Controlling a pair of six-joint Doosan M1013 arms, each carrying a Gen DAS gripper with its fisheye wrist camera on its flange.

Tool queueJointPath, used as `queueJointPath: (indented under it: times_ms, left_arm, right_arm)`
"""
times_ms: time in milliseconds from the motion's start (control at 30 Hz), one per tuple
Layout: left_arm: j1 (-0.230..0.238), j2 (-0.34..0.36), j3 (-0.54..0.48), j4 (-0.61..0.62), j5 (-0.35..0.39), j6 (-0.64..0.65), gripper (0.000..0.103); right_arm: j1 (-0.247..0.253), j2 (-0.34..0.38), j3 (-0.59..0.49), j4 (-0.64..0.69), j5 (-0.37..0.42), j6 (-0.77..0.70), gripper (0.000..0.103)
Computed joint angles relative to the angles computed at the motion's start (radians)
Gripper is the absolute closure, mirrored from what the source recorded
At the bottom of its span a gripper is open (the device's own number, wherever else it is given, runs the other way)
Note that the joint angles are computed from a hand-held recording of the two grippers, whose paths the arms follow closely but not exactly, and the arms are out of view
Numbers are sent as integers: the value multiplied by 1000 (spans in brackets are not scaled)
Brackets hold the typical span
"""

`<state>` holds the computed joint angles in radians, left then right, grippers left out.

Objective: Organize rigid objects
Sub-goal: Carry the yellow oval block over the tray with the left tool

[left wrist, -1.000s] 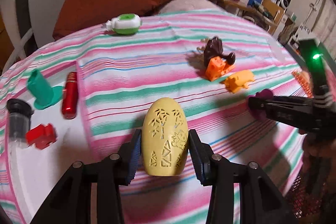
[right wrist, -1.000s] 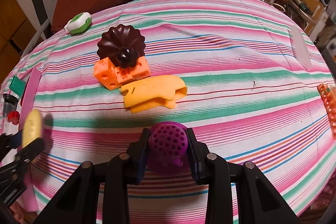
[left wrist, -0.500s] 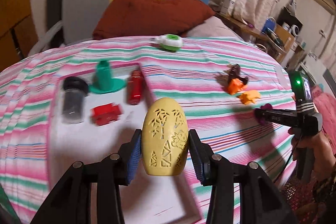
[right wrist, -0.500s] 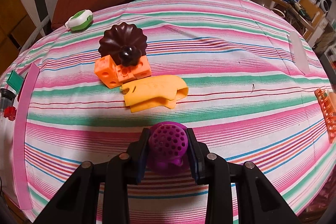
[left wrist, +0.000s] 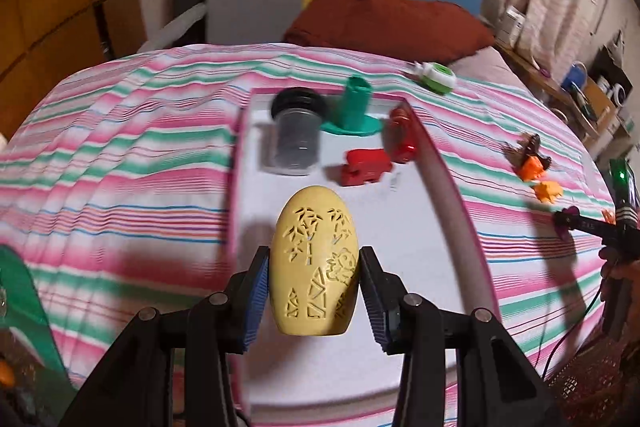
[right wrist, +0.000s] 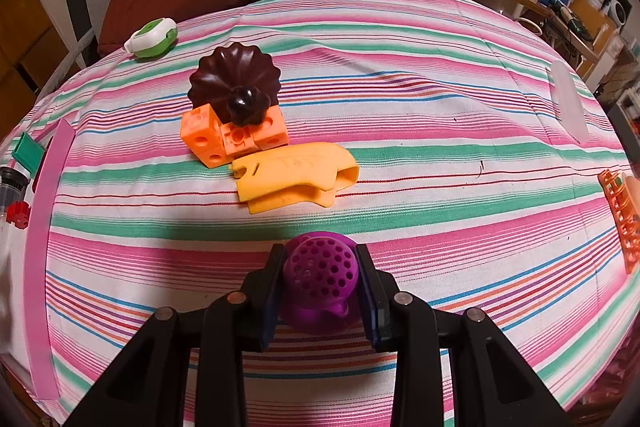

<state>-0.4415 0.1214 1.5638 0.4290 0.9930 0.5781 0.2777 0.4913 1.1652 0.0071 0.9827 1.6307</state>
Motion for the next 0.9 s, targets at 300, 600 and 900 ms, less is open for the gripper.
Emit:
queueJointPath:
  times_ms: [300,600,900]
  left_arm:
    - [30,46,-29,-54,-12,52,59]
    - [54,101,-72,-55,66,79,59]
    - [65,123,-84,-45,63,123,59]
  right_arm:
    - [0,-1,2,-1,-6,-3,69]
    - [1,-2,6,-9,-10,-2,69]
    - [3,-3,7,-17,-13,-9,69]
